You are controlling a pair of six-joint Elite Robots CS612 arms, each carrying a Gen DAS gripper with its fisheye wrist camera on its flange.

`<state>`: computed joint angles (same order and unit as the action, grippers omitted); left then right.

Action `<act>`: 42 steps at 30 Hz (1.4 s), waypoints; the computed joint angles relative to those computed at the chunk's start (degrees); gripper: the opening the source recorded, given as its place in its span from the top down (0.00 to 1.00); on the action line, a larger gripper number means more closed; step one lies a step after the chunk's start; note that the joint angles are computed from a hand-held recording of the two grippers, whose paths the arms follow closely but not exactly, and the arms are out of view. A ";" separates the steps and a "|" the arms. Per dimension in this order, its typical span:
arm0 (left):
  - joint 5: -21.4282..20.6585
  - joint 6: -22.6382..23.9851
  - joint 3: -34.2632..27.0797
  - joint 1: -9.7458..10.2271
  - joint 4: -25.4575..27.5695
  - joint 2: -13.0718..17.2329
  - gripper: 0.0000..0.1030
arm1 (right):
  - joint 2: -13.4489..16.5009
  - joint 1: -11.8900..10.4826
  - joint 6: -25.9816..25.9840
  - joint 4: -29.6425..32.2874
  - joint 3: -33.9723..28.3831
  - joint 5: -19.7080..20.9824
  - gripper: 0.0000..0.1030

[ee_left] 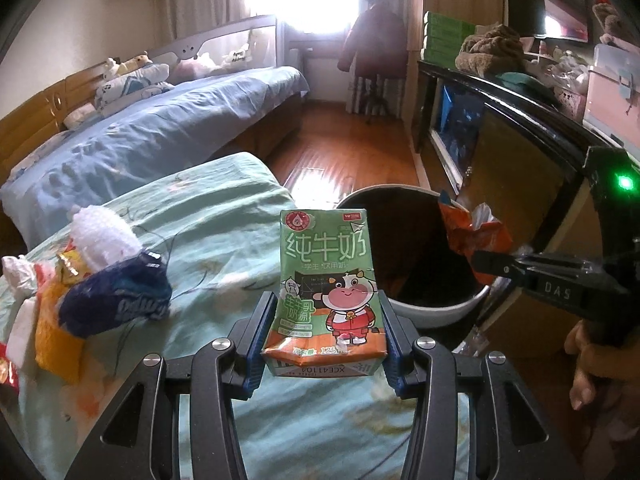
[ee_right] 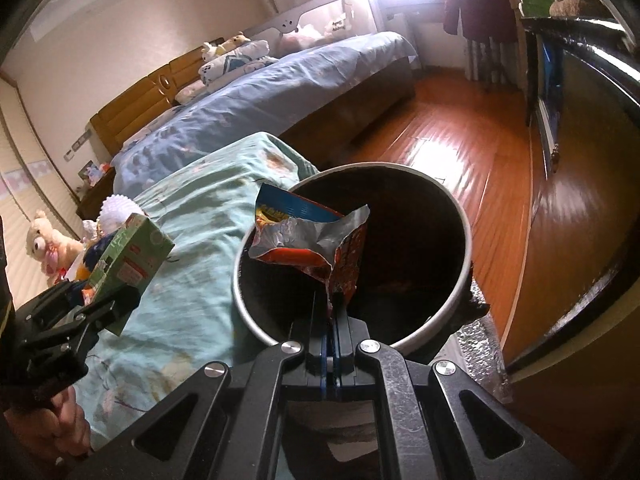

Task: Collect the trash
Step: 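Carry the carton and wrapper with both tools over the black trash bin, then open both tools to drop the carton and wrapper into the bin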

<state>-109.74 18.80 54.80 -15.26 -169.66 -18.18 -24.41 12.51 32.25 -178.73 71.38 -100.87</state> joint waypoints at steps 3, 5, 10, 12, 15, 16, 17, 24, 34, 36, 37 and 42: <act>0.07 -0.35 -2.10 -0.24 1.46 0.92 0.55 | 0.05 -0.30 0.02 -0.01 -0.01 0.16 0.99; -0.07 -0.59 -3.57 -0.37 2.59 1.54 0.55 | 0.17 -0.47 0.04 0.04 -0.22 0.28 0.99; -0.05 -0.43 -6.07 -0.93 3.96 2.69 0.55 | 0.30 -0.90 0.42 0.56 -0.65 0.58 0.99; -0.25 -0.36 -7.40 -1.06 5.01 3.29 0.55 | 0.30 -1.14 0.63 0.60 -0.64 0.76 0.99; -0.61 -0.12 -8.70 -1.32 5.88 3.93 0.55 | 0.33 -1.34 0.95 1.24 -0.92 0.83 0.99; -0.80 0.06 -9.17 -1.40 6.20 4.15 0.55 | 0.30 -1.41 0.84 1.39 -0.91 0.84 0.99; -0.98 0.20 -9.54 -1.47 6.54 4.33 0.55 | 0.26 -1.51 0.72 1.58 -0.87 0.88 0.99; -1.30 0.62 -14.17 -1.98 11.11 6.48 0.55 | 0.25 -2.18 0.79 2.53 -1.26 2.15 0.99; -0.63 0.77 -19.83 -2.54 16.28 9.17 0.55 | 0.40 -2.96 0.97 2.68 -1.54 3.49 0.98; -0.79 0.87 -20.06 -2.64 16.31 9.26 0.54 | 0.39 -3.05 1.07 3.09 -1.66 3.43 0.93; -0.73 0.96 -20.25 -2.64 16.34 9.37 0.54 | 0.35 -3.09 1.14 3.40 -1.68 3.38 0.93; -0.93 1.95 -17.62 -2.48 14.19 8.19 0.42 | 0.14 -3.19 1.90 4.11 -1.53 2.84 0.82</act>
